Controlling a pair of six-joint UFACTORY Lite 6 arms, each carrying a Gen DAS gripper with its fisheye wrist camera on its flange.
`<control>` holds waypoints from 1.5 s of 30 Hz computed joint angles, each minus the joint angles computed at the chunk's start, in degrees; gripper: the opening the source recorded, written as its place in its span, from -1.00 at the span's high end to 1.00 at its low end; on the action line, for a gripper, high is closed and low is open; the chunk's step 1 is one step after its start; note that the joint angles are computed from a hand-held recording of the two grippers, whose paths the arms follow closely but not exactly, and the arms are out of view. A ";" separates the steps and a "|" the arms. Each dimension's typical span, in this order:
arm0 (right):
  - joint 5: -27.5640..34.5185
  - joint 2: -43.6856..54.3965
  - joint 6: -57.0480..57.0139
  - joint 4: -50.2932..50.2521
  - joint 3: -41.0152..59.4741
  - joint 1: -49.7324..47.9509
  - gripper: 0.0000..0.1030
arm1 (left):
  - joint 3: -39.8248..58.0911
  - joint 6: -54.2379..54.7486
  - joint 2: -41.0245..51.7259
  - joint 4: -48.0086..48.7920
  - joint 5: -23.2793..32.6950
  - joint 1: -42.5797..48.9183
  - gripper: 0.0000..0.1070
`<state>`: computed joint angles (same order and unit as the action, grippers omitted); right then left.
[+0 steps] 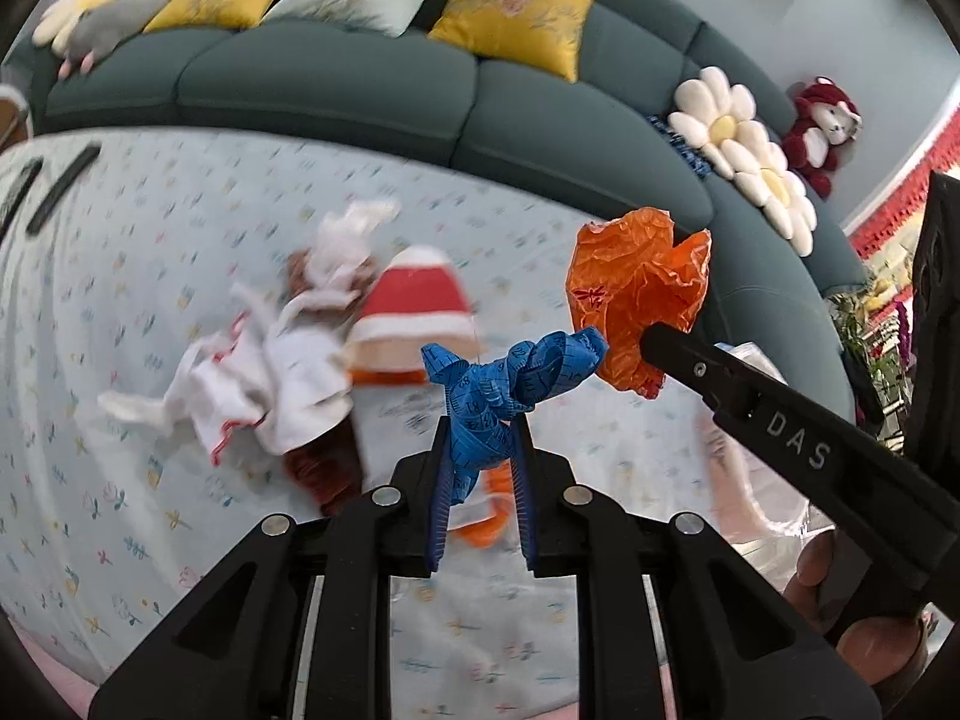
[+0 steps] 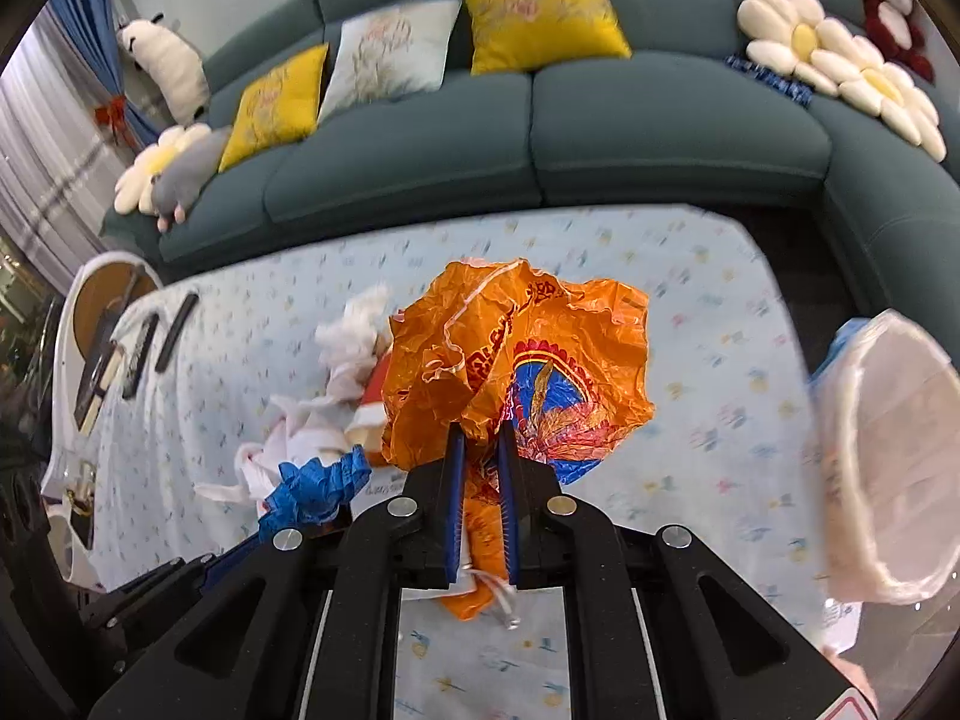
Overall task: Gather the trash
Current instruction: 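Carry blue cloth and orange bag to the wastebasket and release both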
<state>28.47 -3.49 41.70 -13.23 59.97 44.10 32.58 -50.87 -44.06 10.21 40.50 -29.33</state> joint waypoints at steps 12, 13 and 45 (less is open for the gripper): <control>7.19 -20.13 -25.47 15.40 -4.29 -21.79 0.81 | 26.07 -21.92 23.80 19.47 4.76 -22.23 0.67; 7.78 -21.24 -28.84 17.78 -4.52 -24.55 0.81 | 29.17 -22.83 26.69 20.60 5.31 -23.99 0.67; 21.25 -12.74 -97.67 57.42 -10.44 -88.80 0.80 | 107.54 -5.75 93.62 11.17 17.80 -35.17 0.66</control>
<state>49.72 -16.23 -55.97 44.20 49.53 -44.70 140.11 -56.62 49.56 21.38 58.31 -64.50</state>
